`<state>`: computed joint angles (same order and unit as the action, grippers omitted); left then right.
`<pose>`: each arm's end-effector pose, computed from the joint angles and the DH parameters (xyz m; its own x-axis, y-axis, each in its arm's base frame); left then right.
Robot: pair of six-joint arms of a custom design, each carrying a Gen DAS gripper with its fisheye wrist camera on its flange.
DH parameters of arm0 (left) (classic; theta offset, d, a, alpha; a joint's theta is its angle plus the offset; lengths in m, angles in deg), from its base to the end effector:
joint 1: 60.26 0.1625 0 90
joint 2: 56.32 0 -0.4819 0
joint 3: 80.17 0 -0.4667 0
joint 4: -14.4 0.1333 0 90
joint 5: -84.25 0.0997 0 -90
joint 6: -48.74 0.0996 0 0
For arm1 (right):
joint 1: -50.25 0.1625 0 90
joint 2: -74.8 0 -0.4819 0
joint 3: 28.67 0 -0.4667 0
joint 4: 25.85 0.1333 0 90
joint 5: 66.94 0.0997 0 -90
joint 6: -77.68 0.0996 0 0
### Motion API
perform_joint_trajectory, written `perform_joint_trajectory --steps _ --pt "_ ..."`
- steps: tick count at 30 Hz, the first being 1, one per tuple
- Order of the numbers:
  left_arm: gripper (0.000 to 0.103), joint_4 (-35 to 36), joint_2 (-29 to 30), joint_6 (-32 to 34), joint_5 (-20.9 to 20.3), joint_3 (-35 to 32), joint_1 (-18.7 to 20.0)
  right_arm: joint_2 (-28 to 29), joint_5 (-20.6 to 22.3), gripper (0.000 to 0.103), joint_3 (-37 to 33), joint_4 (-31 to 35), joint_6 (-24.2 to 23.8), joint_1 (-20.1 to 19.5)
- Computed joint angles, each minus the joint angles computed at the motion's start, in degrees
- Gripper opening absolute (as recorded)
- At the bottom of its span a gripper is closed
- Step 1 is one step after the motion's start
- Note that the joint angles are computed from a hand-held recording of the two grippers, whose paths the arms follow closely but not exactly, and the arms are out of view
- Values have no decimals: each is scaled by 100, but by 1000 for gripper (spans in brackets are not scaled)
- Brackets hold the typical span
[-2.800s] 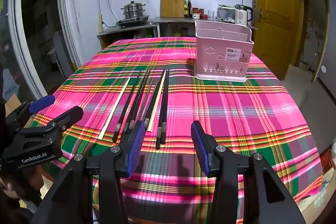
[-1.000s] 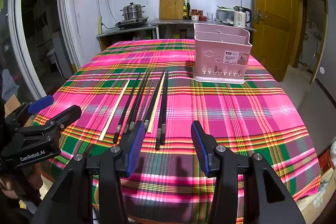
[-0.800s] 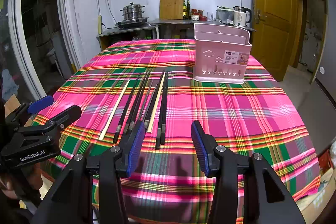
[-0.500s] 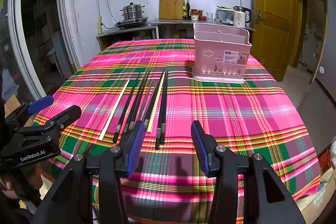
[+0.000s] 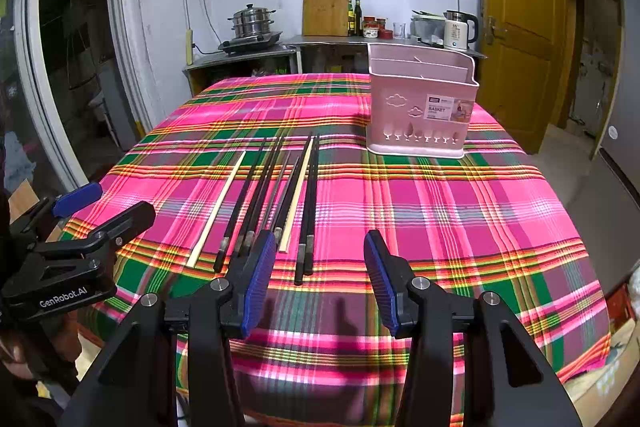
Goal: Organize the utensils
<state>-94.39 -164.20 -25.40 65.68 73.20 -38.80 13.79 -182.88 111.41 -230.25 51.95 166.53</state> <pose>-0.1531 -0.3049 0.2152 -0.7233 -0.1908 -0.6637 0.4965 0.5243 -0.6918 0.2820 -0.3684 0.1104 -0.6704 -0.4719 0.5725 -0.7241 0.5846 -0.3660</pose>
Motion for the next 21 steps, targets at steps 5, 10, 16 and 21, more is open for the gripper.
perform_joint_trajectory --steps 5,10,16,21 --pt "99 -179 -2 118 -31 67 38 -41 -14 46 20 46 38 29" --pt "99 -618 153 446 27 94 188 -29 18 46 28 40 0 -39" --pt "99 -2089 544 1587 -74 127 606 52 47 46 -52 82 -15 -85" --pt "99 -3690 969 2717 -434 64 1170 116 95 46 -144 181 -53 -127"
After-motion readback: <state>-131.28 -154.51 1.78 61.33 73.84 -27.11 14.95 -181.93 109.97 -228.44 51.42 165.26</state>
